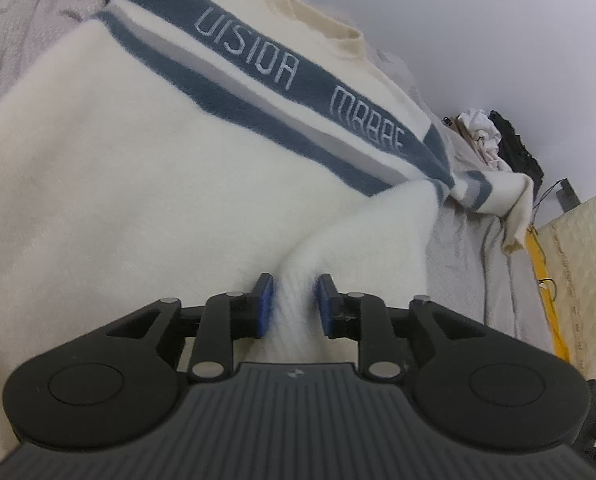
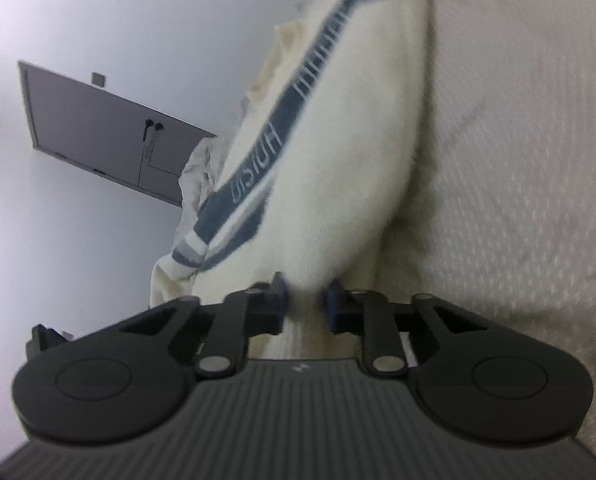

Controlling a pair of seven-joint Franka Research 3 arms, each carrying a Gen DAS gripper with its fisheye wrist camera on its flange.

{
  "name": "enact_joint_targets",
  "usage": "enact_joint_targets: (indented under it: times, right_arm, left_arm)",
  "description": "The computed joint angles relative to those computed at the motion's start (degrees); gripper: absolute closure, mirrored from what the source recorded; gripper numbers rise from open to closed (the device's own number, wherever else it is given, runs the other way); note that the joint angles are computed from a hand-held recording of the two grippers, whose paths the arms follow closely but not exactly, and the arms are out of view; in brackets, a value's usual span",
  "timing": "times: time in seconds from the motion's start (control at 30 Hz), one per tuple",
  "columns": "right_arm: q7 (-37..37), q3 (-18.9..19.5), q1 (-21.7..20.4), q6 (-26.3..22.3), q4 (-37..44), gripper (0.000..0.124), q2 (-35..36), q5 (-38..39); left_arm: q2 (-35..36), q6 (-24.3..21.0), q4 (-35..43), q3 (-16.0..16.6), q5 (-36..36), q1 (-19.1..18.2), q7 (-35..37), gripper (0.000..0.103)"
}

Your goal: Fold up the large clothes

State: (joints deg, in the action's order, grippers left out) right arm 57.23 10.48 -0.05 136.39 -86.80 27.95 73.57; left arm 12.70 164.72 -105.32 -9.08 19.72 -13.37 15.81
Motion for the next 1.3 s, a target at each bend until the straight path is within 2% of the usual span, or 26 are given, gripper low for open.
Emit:
enact_joint_targets:
  times: [0.07, 0.13, 0.3, 0.4, 0.47, 0.57, 0.63, 0.7, 0.77, 0.87, 0.93, 1.03, 1.17, 1.3]
  right_arm:
    - [-4.57, 0.62, -0.4, 2.06, -1.96, 0.107, -2.12, 2.94]
    - [-8.76, 0.8, -0.53, 3.81, -3.97, 0.108, -4.4, 6.37]
    - [-16.29, -1.57, 0.75, 9.28, -9.31, 0.109, -11.51, 12.4]
    - [-19.9, -3.69, 1.85, 12.29, -11.62, 0.11, -15.28, 14.5]
    - [-18.62, -5.24, 3.05, 15.13, -12.31, 0.11, -16.45, 11.04]
    - [-10.0, -7.11, 5.19, 20.49, -13.89, 0.11, -17.23, -0.43]
    - [1.87, -9.0, 6.7, 22.2, -15.28, 0.111, -16.85, -14.05]
    - [13.31, -10.83, 7.54, 20.98, -15.88, 0.111, -15.92, -25.95]
    - [22.37, -12.29, 7.76, 18.46, -15.6, 0.11, -14.83, -34.46]
    - [31.65, -12.97, 7.43, 13.86, -13.01, 0.11, -12.96, -42.45]
    - [34.4, -12.44, 6.89, 12.27, -11.86, 0.109, -12.16, -45.25]
    - [35.88, -11.67, 6.46, 11.62, -11.42, 0.108, -11.94, -48.35]
    - [34.51, -10.44, 5.59, 13.24, -12.59, 0.107, -12.7, -47.88]
    - [33.91, -10.53, 6.21, 15.28, -13.56, 0.1, -13.61, -50.21]
  left_arm:
    - [-0.99, 1.11, -1.04, -0.14, 0.01, 0.07, 0.27, 0.066]
    - [-2.54, 2.78, -2.52, 0.25, 1.38, -0.23, -0.42, 0.065]
    - [-7.07, 8.03, -6.39, 3.28, 13.72, -1.75, -11.21, 0.065]
    - [-8.51, 8.99, -7.29, 2.35, 17.47, -0.79, -13.52, 0.065]
    - [-8.78, 8.55, -7.59, 0.64, 15.08, 0.16, -10.12, 0.065]
    - [-8.45, 6.88, -7.31, -1.13, 11.87, 0.43, -5.24, 0.065]
    - [-8.01, 5.53, -6.93, -2.18, 8.73, 0.48, -0.8, 0.065]
    - [-7.5, 3.97, -6.28, -2.49, 8.01, -0.04, 1.6, 0.065]
    - [-6.98, 2.29, -5.59, -2.55, 7.92, -0.67, 2.84, 0.065]
    - [-6.29, -1.71, -4.3, -2.03, 10.24, -1.83, 2.28, 0.065]
    - [-5.65, -5.26, -3.19, -2.12, 10.62, -2.21, 3.35, 0.065]
    - [-4.82, -7.4, -2.78, -2.72, 7.06, -1.73, 6.86, 0.065]
    - [-3.75, -10.08, -2.01, -3.45, 1.77, -1.35, 11.28, 0.065]
    - [-3.56, -11.05, -1.14, -3.19, 1.3, -1.88, 12.76, 0.065]
